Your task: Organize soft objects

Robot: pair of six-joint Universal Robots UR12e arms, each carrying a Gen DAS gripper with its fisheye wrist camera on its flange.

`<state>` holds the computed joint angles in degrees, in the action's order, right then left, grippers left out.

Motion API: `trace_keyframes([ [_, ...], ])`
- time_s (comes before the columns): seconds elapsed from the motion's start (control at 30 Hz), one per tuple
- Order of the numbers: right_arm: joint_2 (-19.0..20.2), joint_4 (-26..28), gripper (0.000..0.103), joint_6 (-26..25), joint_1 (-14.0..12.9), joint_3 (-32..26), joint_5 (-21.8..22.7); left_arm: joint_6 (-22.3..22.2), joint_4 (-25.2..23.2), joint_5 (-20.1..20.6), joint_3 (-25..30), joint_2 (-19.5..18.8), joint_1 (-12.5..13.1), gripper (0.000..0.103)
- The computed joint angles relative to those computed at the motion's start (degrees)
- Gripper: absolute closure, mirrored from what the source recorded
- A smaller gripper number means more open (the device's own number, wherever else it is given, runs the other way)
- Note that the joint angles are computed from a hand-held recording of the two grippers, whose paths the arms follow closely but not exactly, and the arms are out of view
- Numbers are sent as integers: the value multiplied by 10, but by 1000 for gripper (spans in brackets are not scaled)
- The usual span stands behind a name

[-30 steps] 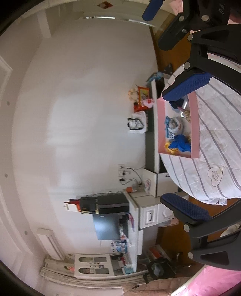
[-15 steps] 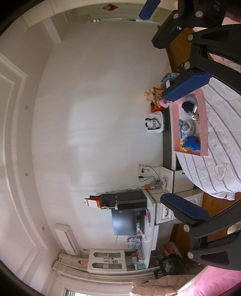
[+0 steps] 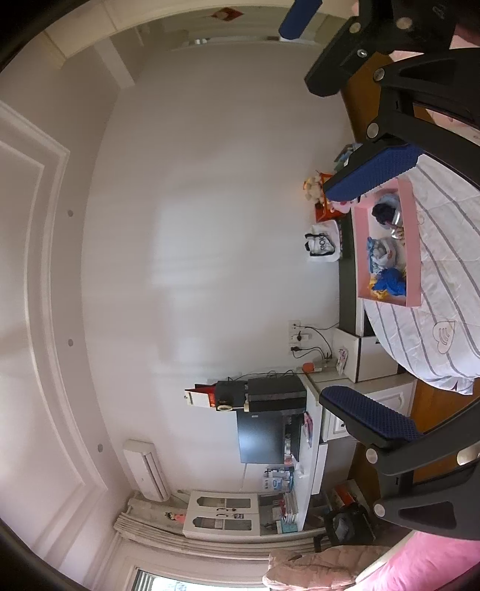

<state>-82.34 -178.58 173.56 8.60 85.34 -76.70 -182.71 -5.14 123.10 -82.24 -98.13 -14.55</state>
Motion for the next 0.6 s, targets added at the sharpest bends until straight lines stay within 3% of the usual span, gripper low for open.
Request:
trace_keyframes([
  [0.6,-1,1,0,4,-3,1,8,8,3,12,3,-5,-4,1],
])
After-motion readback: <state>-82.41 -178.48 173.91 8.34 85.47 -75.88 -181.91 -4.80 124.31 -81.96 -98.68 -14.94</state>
